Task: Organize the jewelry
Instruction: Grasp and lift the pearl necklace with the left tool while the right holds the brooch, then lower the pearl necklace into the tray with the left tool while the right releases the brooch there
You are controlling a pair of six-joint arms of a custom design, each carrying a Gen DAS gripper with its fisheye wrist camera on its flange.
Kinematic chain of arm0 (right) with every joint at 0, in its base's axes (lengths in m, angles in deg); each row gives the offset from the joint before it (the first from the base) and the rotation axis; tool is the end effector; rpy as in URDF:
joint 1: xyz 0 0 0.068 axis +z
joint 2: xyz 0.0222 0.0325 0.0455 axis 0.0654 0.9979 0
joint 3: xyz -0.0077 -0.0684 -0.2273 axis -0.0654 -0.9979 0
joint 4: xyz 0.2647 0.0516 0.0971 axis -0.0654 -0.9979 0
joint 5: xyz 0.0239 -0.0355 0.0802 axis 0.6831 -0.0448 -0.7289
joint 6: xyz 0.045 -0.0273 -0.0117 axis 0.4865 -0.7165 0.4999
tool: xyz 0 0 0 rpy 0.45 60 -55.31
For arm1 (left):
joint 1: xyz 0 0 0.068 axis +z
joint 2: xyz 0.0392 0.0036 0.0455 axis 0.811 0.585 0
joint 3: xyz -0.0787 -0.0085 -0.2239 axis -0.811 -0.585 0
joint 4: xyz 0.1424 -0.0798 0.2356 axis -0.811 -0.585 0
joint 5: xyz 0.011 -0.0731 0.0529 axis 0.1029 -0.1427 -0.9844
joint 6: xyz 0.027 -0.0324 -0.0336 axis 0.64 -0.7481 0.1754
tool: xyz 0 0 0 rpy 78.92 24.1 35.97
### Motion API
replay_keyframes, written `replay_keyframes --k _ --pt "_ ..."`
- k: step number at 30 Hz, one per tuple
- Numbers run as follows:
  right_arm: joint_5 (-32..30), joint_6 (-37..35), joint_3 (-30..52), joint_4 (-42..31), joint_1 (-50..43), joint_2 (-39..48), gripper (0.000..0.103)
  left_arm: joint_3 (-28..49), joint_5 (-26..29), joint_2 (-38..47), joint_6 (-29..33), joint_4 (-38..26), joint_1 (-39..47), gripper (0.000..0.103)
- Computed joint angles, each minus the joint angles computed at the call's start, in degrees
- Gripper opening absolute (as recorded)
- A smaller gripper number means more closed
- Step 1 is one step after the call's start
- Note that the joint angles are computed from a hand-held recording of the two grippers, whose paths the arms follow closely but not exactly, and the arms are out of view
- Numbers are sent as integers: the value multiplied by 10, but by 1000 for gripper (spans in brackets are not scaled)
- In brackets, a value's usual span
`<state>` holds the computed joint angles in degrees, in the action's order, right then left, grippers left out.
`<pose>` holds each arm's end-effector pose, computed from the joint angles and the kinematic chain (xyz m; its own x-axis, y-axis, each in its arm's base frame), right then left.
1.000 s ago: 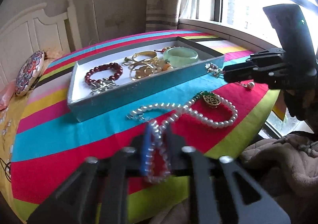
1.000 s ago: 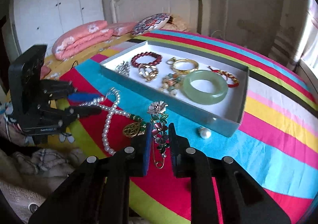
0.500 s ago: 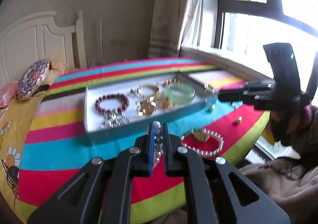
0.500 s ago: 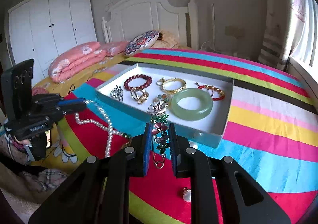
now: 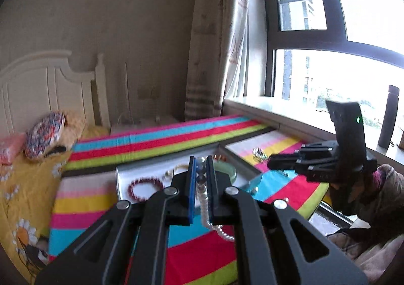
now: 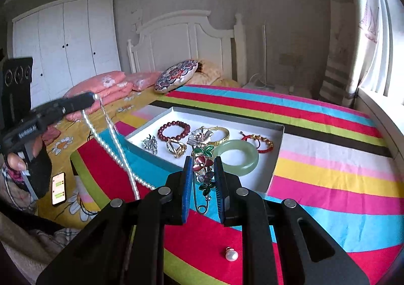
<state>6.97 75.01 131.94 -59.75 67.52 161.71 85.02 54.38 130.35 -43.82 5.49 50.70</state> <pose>0.1540 0.2510 0.2151 -0.4666 0.0358 -0.8838 -0.0353 0.9976 0.0590 0.2286 -0.0411 0.3006 -0.1886 0.2594 -0.9472 0.8367 0.5474 -0.0167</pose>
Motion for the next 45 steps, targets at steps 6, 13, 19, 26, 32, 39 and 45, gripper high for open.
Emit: replay_keyframes --k 6,13,19,26,32,39,45 --pt "14 -7 2 -4 4 -11 17 35 -9 -12 -14 8 -22 7" --pt "17 -1 -1 -9 5 -14 17 94 -14 6 -35 23 -41 7" --pt "3 1 13 -23 -13 -3 17 137 -29 31 -47 29 -54 7" --pt "-24 -21 44 -27 -52 24 17 201 -62 83 -63 40 -88 7" --pt "-46 -27 50 -20 -95 31 17 266 -138 157 -58 52 -145 7" --pt "-79 -57 65 -7 -142 49 17 354 -216 272 -55 49 -201 7" --pt "-133 -115 89 5 -199 80 17 412 -254 341 -61 50 -228 7"
